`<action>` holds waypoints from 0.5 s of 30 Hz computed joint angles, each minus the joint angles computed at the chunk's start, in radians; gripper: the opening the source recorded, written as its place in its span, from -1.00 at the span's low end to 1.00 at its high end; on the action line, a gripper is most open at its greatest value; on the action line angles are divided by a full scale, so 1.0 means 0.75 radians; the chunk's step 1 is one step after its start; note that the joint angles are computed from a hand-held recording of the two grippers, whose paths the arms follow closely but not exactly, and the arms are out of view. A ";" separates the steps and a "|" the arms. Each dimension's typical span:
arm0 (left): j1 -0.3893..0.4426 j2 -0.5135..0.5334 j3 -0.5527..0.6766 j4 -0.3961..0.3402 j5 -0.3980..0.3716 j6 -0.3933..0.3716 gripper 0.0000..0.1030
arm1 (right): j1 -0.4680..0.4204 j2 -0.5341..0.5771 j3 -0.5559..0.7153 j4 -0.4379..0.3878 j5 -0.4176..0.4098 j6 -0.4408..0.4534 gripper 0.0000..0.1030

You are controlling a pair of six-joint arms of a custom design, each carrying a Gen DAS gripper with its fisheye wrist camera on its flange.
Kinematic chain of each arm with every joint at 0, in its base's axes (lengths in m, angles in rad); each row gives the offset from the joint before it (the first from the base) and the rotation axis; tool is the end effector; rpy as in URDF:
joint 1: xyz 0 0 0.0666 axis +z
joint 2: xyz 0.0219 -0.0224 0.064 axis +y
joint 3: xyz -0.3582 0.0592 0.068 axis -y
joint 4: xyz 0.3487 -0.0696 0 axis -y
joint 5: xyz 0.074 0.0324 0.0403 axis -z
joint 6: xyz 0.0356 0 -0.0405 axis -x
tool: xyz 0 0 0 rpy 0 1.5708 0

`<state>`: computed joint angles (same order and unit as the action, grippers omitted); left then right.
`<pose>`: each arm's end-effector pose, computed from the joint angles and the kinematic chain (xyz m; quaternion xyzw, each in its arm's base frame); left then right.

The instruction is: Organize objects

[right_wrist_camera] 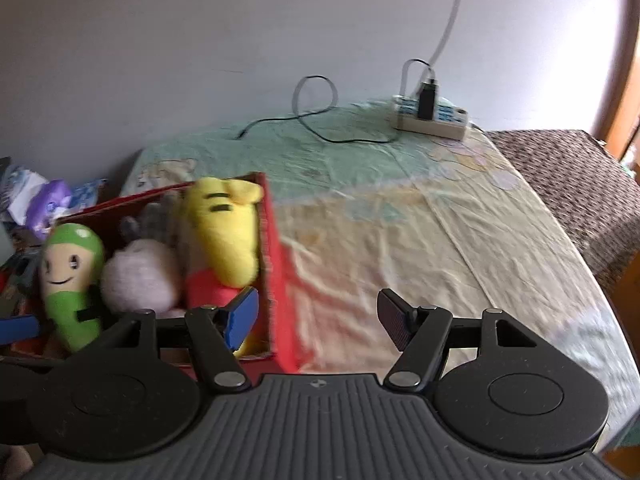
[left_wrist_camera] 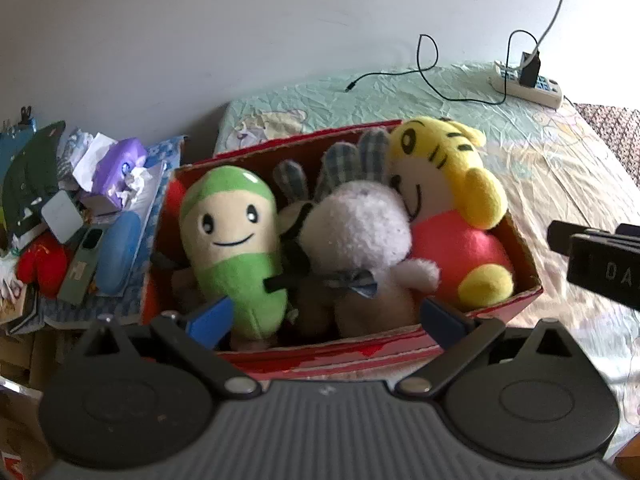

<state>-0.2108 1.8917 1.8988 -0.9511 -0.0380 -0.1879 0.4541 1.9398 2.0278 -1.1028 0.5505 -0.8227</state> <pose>0.5989 -0.1272 0.3627 0.1826 0.9334 0.0145 0.3084 0.5626 0.2535 0.3821 0.2429 0.8961 -0.0525 0.3678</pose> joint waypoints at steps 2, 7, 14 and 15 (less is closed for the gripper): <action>0.008 0.001 0.002 0.005 -0.014 0.009 0.95 | 0.006 0.011 0.022 0.019 -0.009 0.034 0.33; 0.041 -0.005 -0.006 0.013 -0.024 0.026 0.95 | 0.024 0.063 0.109 0.043 -0.052 0.120 0.33; 0.091 -0.002 -0.009 0.013 -0.035 0.060 0.95 | 0.044 0.151 0.252 0.017 -0.091 0.191 0.33; 0.098 0.006 0.000 0.005 -0.032 0.064 0.95 | 0.049 0.163 0.273 0.008 -0.095 0.194 0.33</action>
<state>-0.1373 1.8961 1.8990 -0.9477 -0.0616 -0.1401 0.4912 2.0620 2.2324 -1.0965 0.4793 -0.6772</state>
